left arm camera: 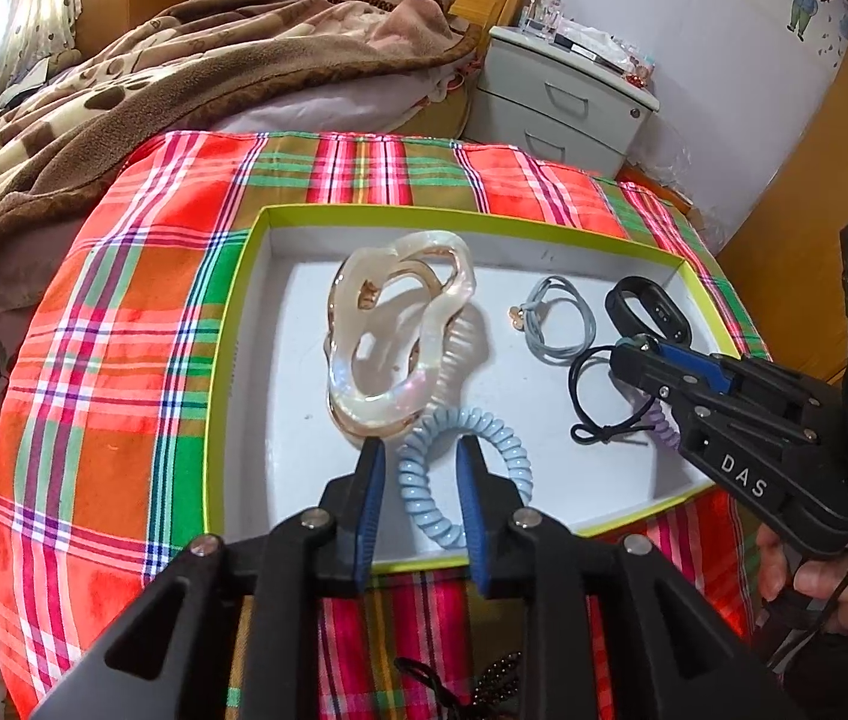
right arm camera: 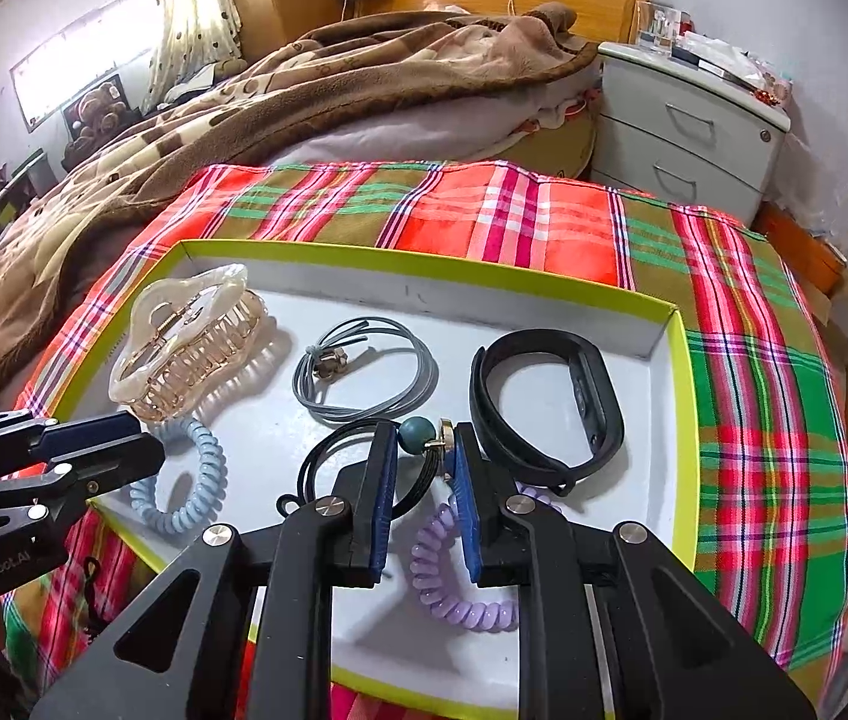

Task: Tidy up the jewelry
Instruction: 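Open the left tool in the box while the right tool releases the black cord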

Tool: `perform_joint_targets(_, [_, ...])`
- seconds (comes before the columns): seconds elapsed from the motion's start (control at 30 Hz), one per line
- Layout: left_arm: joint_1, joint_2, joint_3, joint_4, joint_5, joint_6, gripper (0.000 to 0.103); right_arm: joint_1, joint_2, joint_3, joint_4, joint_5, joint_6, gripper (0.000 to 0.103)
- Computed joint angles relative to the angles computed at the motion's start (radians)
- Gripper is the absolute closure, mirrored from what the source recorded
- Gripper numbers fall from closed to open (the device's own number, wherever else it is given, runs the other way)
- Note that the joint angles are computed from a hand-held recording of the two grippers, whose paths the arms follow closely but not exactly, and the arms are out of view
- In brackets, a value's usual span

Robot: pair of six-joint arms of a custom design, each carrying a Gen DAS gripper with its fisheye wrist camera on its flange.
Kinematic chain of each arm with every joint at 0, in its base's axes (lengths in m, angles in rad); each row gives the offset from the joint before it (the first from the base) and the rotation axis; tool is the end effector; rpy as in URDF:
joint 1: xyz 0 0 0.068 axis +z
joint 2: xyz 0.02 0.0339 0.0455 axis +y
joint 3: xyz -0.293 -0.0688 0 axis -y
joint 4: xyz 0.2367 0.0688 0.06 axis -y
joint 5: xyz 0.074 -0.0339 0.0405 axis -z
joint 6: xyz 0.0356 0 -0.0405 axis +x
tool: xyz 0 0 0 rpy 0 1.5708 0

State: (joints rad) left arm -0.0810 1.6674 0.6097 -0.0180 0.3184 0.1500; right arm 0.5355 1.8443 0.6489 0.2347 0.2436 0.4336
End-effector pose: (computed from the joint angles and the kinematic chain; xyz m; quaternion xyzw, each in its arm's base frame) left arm 0.2662 -0.0328 0.1335 0.1489 0.9464 -0.1453 0.2471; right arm 0.2658 0.1477 0.1084 -0.0118 0.9474 0.0363 0.3178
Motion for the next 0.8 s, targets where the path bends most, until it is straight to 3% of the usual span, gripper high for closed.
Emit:
perform_joint_targets(0.13, [0.006,-0.015,-0.008,-0.006,0.017,0.0,0.073,0.006,-0.017,-0.012,0.001,0.014,0.01,0.083])
perform_joint_targets(0.27, [0.004,-0.043,-0.019,-0.02,0.024,0.002,0.071,0.011,-0.043,-0.031,0.009,0.023,0.026,0.071])
perform_joint_targets(0.8, [0.05,-0.302,-0.111,-0.128,0.074,0.052,0.064,0.115,-0.218,-0.145,-0.003,0.113,0.134,0.069])
